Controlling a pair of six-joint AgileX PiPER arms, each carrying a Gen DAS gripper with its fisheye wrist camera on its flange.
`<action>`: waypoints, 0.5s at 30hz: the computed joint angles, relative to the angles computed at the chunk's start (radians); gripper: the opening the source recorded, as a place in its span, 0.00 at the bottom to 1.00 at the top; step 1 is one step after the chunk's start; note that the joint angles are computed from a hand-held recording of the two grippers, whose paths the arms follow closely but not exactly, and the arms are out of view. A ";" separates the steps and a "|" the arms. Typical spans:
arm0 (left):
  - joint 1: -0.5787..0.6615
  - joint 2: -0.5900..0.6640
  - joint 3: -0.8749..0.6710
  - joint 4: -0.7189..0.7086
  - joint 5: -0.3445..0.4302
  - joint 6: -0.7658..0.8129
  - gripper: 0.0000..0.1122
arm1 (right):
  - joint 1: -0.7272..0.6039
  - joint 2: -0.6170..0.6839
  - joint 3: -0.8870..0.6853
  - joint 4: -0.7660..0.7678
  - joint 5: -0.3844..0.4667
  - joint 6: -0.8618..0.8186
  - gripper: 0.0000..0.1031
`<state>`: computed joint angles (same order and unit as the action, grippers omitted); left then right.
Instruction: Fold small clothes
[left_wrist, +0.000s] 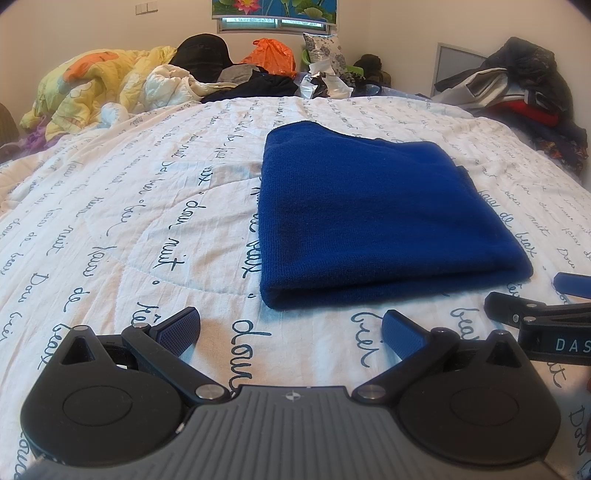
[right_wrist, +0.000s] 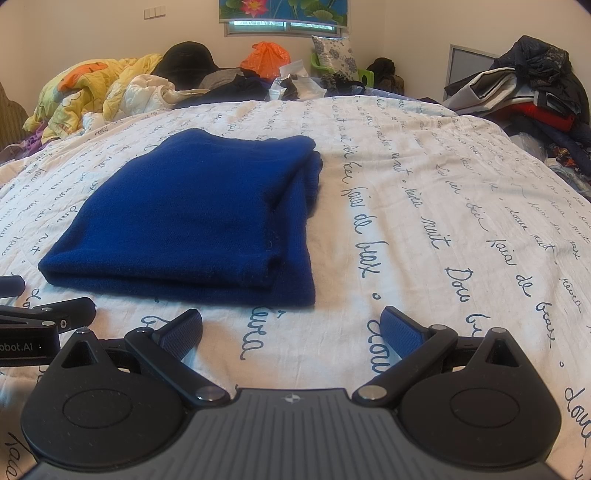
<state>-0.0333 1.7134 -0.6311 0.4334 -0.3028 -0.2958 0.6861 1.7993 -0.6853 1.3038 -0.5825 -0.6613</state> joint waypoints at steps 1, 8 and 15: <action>0.001 -0.002 0.000 0.004 0.003 -0.004 0.92 | -0.001 0.000 0.000 -0.002 0.000 0.002 1.00; -0.018 -0.016 0.005 -0.093 0.021 0.063 0.92 | -0.002 0.000 0.000 -0.004 0.001 0.002 1.00; -0.044 -0.009 0.008 -0.227 0.006 0.159 0.92 | -0.017 -0.026 -0.010 0.060 0.050 -0.089 1.00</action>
<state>-0.0773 1.7049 -0.6228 0.2069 -0.2970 -0.1365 0.6687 1.7729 -0.6954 1.3640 -0.5324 -0.7500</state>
